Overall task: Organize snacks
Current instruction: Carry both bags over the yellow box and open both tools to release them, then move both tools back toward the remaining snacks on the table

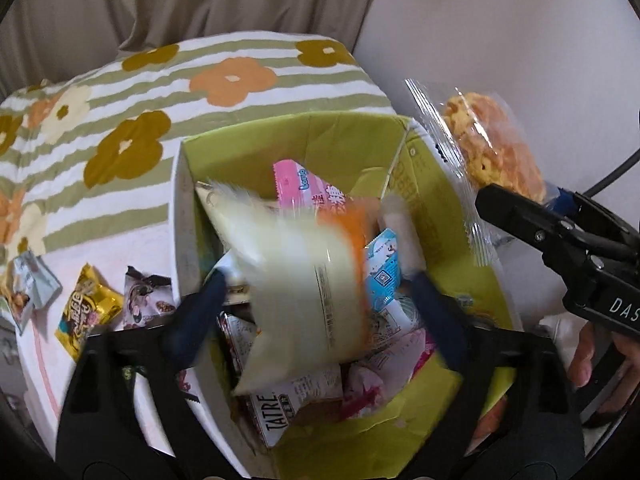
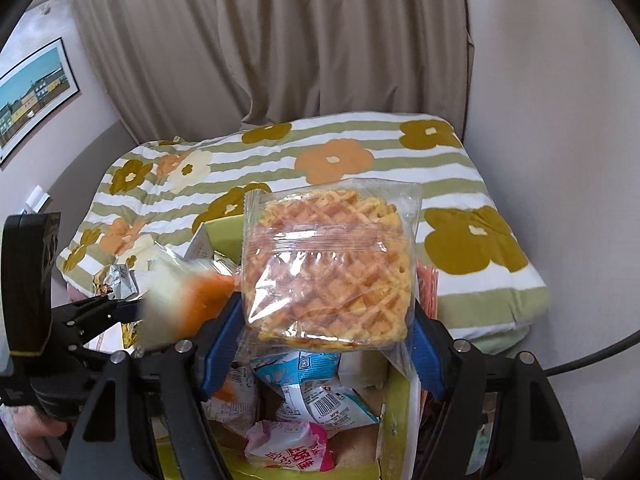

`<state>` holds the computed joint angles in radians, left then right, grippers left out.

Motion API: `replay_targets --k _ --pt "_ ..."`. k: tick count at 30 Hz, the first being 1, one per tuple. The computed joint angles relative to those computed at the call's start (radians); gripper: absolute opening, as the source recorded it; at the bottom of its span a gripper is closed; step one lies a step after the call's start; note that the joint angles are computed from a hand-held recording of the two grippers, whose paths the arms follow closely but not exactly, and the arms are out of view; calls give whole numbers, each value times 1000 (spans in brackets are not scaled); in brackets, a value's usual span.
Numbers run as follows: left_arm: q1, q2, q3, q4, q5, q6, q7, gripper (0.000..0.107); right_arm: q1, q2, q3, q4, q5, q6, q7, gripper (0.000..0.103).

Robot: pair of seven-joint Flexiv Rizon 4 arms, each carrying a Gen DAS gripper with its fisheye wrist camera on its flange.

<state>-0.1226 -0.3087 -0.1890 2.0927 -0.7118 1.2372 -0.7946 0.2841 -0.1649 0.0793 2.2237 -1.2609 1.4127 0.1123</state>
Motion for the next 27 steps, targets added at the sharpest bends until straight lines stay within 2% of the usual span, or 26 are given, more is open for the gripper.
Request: replay_targets --k 7,11,15,17,19,22,24,27 --pt "-18 -1 68 -9 195 2 -63 103 10 -30 -5 -8 60 8 -14 71" --pt "4 19 71 22 236 41 -55 103 25 -57 -11 -20 126 14 -63 71" --pt "35 45 59 57 209 59 -35 103 49 -80 -43 -42 140 31 -61 72" --pt "45 54 55 65 187 58 -26 103 60 -91 -58 -53 138 39 -59 77" --pt "51 60 57 69 174 54 -19 103 76 -94 -108 -60 24 59 38 98" --pt "56 73 52 88 141 63 0 103 48 -90 -130 -74 -170 104 193 102" --pt "55 83 50 102 116 68 9 103 31 -82 -101 -68 -175 86 178 102" --pt "46 101 54 126 88 75 12 103 11 -69 -42 -46 -100 58 79 102"
